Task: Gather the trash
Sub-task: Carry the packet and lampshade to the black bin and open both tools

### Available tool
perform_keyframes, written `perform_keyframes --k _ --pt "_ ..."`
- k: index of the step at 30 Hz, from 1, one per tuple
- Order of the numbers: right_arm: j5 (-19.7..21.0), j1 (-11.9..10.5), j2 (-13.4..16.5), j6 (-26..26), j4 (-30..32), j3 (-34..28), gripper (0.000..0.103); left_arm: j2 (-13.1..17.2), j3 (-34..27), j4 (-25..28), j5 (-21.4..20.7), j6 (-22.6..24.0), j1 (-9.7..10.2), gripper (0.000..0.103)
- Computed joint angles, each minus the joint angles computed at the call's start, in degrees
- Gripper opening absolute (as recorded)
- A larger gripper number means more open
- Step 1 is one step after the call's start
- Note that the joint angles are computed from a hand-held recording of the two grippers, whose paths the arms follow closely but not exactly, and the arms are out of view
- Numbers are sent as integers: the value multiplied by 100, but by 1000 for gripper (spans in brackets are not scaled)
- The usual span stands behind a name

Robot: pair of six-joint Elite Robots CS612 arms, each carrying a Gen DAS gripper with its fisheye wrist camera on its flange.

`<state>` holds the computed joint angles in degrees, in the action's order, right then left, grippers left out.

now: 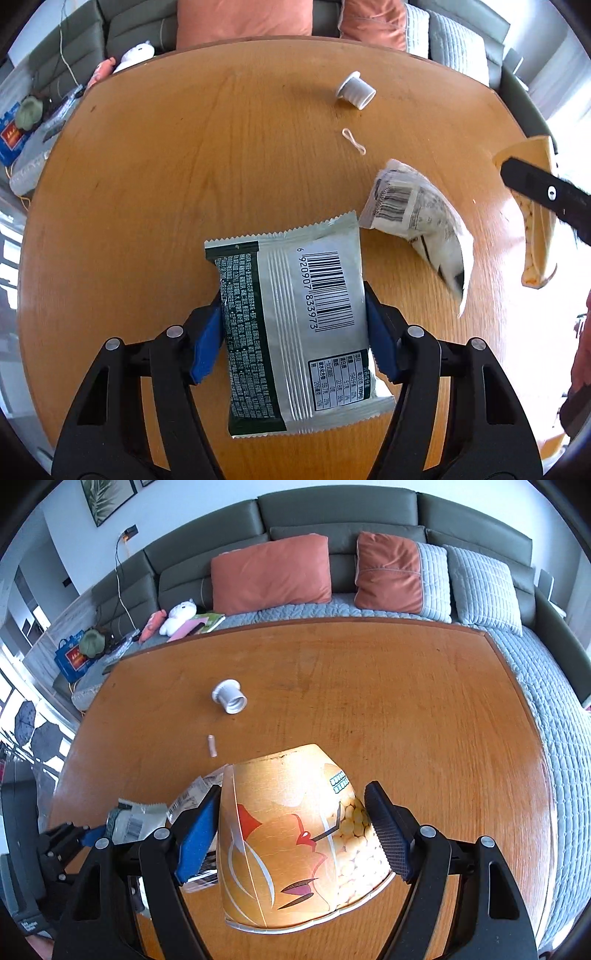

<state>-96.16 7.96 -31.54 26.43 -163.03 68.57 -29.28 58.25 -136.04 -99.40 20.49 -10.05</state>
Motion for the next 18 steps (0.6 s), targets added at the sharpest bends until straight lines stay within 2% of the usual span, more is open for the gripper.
perform_keyframes --k 8,18 --pt "-205 259 -168 98 -179 148 78 -323 472 -381 -362 64 225 65" --pt "-338 751 -107 72 -64 -162 78 -556 723 -569 -755 188 727 65"
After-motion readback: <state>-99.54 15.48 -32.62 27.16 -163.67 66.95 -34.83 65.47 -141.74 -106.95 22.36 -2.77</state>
